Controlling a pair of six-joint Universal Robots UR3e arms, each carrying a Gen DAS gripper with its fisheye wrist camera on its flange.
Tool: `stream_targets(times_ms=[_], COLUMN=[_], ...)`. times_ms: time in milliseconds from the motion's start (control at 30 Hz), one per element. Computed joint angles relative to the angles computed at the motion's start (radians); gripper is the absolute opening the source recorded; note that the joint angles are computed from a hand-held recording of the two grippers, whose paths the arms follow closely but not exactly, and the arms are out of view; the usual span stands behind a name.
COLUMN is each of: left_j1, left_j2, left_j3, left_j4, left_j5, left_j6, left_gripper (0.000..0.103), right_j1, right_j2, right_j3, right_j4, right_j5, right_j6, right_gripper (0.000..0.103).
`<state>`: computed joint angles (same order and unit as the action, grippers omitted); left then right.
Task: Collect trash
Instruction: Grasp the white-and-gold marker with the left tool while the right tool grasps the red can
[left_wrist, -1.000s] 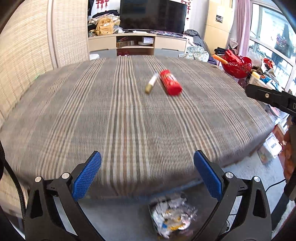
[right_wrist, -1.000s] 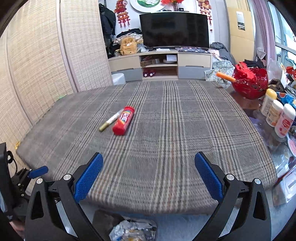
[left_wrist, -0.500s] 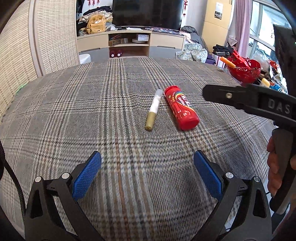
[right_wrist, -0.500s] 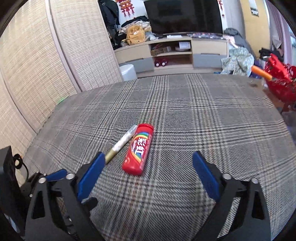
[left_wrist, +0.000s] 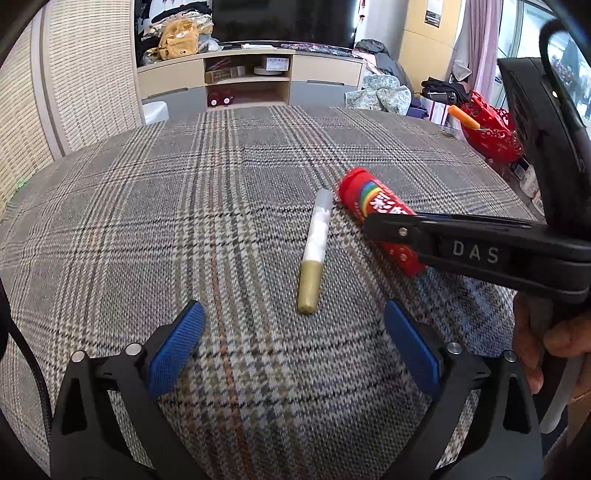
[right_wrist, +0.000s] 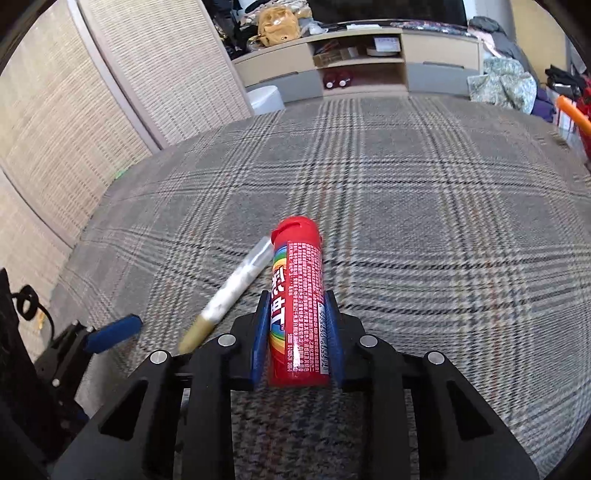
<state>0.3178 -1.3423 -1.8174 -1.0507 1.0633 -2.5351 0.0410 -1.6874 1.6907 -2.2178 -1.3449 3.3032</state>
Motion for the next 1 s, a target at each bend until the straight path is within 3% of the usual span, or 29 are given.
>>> stream_targets(times_ms=[133, 200, 333, 500, 733, 1000], left_j1=[-0.046, -0.050, -0.100, -0.108, -0.036, 0.147], left_j2=[-0.067, -0.084, -0.125, -0.112, 0.043, 0.352], left_j3=[0.061, 0.079, 0.100, 0.081, -0.022, -0.131], left_j4=[-0.001, -0.008, 0.047, 0.080, 0.006, -0.294], left_j5=[0.027, 0.006, 0.063, 0.099, 0.078, -0.002], left_j6=[-0.026, -0.009, -0.030, -0.040, 0.046, 0.225], left_gripper=[0.075, 0.060, 0.047, 0.018, 0.012, 0.011], right_j1=[-0.073, -0.117, -0.183, -0.226, -0.264, -0.256], right_j2=[-0.040, -0.067, -0.126, -0.213, -0.365, -0.567], right_j3=[0.017, 0.042, 0.086, 0.145, 0.211, 0.257], right_j4=[0.037, 0.045, 0.076, 0.114, 0.222, 0.388], right_j5=[0.011, 0.034, 0.082, 0.098, 0.110, 0.074], right_j6=[-0.028, -0.050, -0.091, -0.139, -0.188, -0.214], right_gripper=[0.029, 0.029, 0.029, 0.029, 0.029, 0.029])
